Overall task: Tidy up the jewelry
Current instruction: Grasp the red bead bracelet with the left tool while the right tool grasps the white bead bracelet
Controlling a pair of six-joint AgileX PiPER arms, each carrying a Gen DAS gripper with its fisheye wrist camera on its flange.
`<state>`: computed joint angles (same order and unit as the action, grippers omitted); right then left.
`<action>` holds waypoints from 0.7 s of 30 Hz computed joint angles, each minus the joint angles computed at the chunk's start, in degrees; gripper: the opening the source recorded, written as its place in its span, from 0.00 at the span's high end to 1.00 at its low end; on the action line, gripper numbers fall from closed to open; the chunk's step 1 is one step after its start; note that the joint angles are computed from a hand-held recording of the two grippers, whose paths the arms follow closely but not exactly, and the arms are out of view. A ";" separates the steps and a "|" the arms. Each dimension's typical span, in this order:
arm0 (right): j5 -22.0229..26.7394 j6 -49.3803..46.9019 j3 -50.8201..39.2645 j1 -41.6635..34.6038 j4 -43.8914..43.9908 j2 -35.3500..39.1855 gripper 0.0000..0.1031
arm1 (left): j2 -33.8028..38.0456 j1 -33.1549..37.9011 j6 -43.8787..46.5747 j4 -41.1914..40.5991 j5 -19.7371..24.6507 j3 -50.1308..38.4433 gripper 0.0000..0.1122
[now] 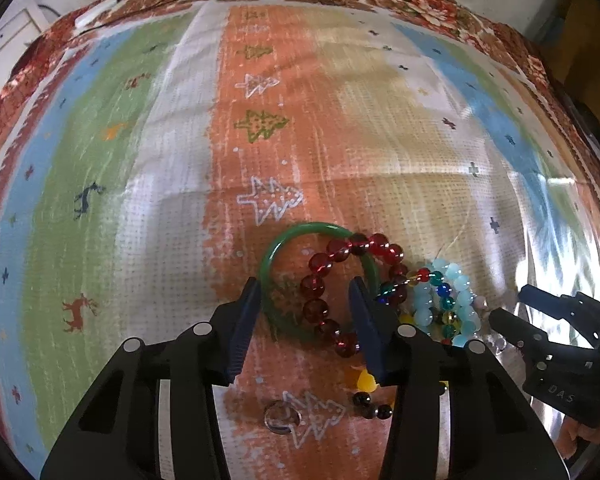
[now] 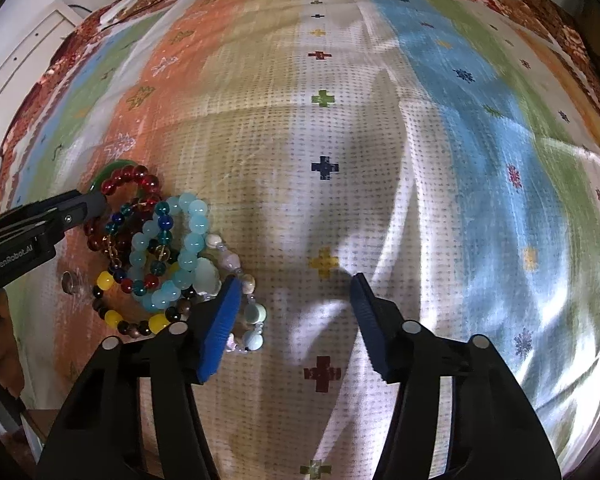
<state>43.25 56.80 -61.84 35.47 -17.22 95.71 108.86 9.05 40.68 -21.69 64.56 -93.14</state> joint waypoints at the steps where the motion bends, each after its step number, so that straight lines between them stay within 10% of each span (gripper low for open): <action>1: 0.09 0.08 -0.19 0.19 -0.08 0.17 0.48 | -0.07 -0.10 0.21 -0.07 0.03 0.15 0.59; 21: -3.55 -6.38 0.80 -1.77 5.40 0.06 0.76 | -0.50 -2.75 2.12 3.51 -4.67 3.95 0.82</action>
<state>39.69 50.42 -61.04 33.70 -11.82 95.77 108.36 6.31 42.80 -18.19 59.90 -89.20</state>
